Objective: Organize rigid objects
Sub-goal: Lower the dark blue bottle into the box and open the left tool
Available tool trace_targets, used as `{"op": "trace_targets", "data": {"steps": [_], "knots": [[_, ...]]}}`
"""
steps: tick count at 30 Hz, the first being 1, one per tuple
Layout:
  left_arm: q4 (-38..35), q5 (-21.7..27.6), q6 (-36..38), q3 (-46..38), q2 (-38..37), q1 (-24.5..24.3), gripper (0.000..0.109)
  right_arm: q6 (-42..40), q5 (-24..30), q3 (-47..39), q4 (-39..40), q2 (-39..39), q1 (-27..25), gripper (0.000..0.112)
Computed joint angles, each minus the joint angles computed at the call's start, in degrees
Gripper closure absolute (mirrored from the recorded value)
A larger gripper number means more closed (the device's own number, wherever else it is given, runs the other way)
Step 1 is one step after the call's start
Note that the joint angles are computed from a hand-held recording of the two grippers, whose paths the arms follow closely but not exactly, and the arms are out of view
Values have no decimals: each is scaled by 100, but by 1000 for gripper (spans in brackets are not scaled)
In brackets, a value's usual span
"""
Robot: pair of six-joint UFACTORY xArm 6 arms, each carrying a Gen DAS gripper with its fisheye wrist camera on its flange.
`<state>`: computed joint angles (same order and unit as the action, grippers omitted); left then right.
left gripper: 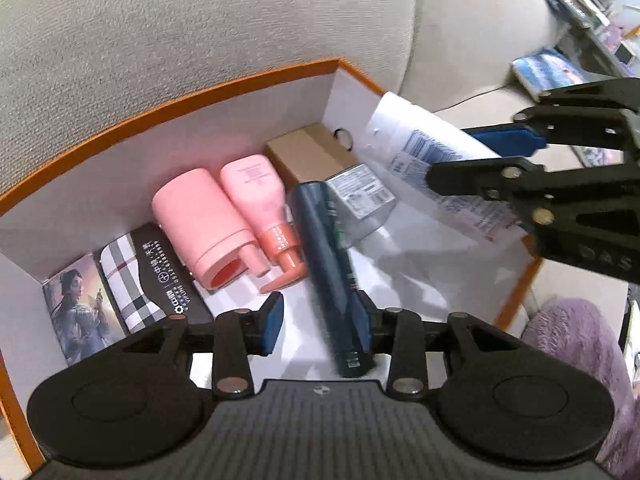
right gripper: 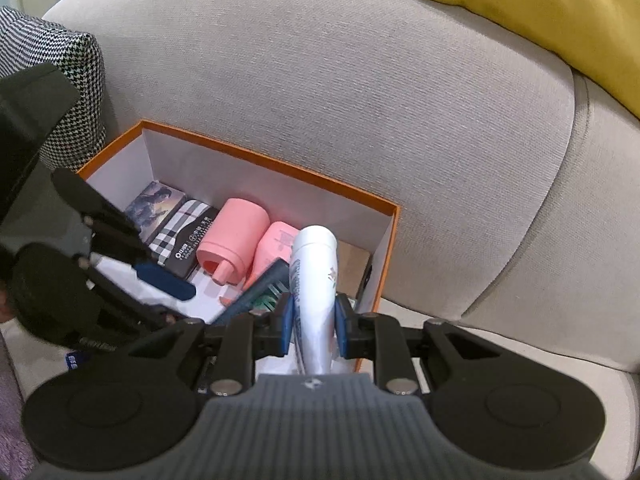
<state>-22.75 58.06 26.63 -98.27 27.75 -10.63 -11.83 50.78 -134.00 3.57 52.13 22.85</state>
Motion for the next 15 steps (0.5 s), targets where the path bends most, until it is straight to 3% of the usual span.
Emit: {"op": "trace_targets", "data": {"steps": [7,11,15], "knots": [[235,781,-641,-1228,955,-136,58,-88,5,-272,148,156,-59,90],[-73,1337,-1171,-2176,1603,-84,56,-192,38,-381,251,229,-94,90],[180,1614,-1606,-2905,2076,-196,52,-187,29,-442,287,307,-128,90]]}}
